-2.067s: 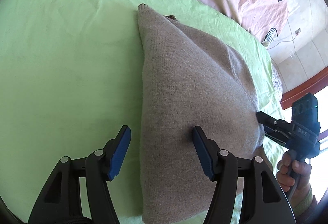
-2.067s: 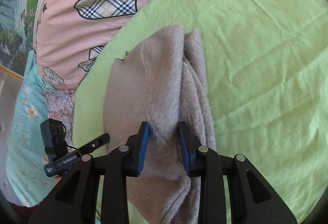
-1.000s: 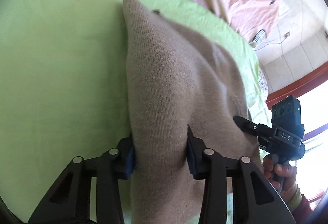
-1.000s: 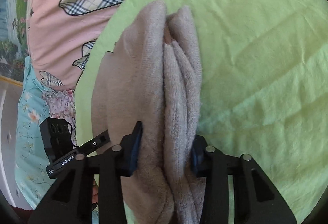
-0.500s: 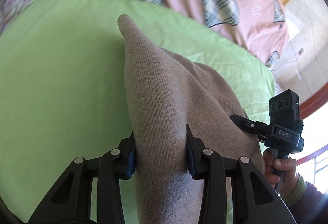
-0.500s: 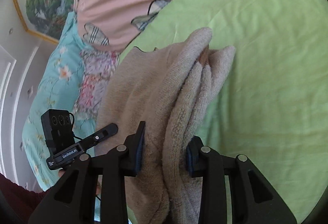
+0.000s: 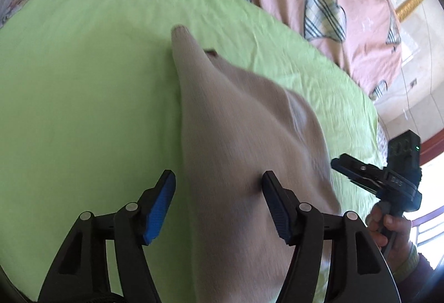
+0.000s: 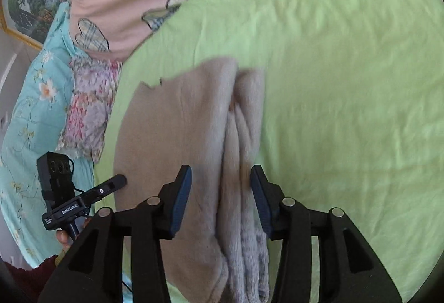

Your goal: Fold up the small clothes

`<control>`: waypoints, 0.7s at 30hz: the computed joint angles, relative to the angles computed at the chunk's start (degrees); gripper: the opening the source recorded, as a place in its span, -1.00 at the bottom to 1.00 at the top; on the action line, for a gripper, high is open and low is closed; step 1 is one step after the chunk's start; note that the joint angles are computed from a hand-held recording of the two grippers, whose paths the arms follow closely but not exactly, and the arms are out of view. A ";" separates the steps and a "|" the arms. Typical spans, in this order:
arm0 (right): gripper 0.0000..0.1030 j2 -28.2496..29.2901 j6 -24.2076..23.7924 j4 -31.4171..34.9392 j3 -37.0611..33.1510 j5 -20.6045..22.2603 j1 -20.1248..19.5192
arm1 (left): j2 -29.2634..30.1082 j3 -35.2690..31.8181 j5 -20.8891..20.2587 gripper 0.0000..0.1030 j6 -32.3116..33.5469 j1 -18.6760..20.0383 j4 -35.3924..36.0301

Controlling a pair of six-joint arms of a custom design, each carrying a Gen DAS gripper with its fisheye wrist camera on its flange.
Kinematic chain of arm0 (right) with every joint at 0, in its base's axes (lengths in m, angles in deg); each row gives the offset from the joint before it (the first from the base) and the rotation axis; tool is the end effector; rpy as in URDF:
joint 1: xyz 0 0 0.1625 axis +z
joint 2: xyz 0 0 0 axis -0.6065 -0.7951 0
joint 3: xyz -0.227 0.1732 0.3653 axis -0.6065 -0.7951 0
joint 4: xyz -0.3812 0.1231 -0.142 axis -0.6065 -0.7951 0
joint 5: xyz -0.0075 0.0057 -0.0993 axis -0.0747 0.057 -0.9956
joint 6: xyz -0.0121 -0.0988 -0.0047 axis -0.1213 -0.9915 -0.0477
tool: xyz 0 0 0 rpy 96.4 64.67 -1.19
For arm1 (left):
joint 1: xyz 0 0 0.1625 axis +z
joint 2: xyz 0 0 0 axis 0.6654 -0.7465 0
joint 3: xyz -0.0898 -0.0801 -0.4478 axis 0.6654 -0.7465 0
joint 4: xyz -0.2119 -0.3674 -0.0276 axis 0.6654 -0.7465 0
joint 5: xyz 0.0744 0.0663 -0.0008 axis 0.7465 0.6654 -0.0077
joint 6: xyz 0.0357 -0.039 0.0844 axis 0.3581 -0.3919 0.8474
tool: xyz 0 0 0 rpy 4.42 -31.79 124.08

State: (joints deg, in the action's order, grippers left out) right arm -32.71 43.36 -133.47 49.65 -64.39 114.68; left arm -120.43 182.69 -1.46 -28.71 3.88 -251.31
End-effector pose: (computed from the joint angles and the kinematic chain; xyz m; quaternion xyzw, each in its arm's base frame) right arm 0.0123 -0.5151 0.3467 0.0231 -0.9604 0.2554 0.1093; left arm -0.2888 -0.5578 0.0558 0.0574 0.9598 -0.2294 0.1514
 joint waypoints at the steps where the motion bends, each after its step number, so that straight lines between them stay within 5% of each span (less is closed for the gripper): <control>1: -0.11 0.75 0.11 0.19 -1.12 -0.11 0.36 | 0.32 -1.14 -0.22 0.28 0.72 0.71 0.23; 8: -0.32 8.59 2.71 -0.35 -7.65 -2.79 1.26 | 3.66 -8.33 -1.97 0.33 2.92 4.65 3.25; 10: -0.54 9.51 2.73 -1.77 -8.16 -2.45 1.84 | 4.28 -9.37 -2.01 0.34 3.38 5.25 3.85; 11: -0.83 9.75 2.71 -1.11 -8.81 -2.40 2.02 | 4.67 -9.81 -1.52 0.30 3.65 5.55 3.78; 12: -0.82 9.96 2.60 -0.50 -9.31 -2.51 2.37 | 4.90 -9.82 -0.87 0.15 4.14 5.56 2.91; 13: -0.83 9.84 1.56 0.16 -9.58 -2.46 2.68 | 4.90 -9.43 -0.33 -0.43 5.13 5.50 1.52; 14: -0.83 9.56 0.48 0.12 -9.52 -2.46 3.04 | 4.91 -9.65 -0.01 -0.59 6.12 5.23 1.46; 18: -0.84 4.59 -5.41 -3.09 -6.36 6.62 2.29 | 5.03 -8.53 6.96 -0.77 11.85 2.07 -3.39; 21: -0.84 4.70 -6.04 -3.77 -6.57 4.57 1.90 | 5.89 -10.63 7.84 -0.76 11.49 2.83 -0.70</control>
State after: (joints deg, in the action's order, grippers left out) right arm -28.02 37.32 -137.25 43.08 -59.82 116.58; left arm -114.54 172.05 6.38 -17.22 6.71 -252.02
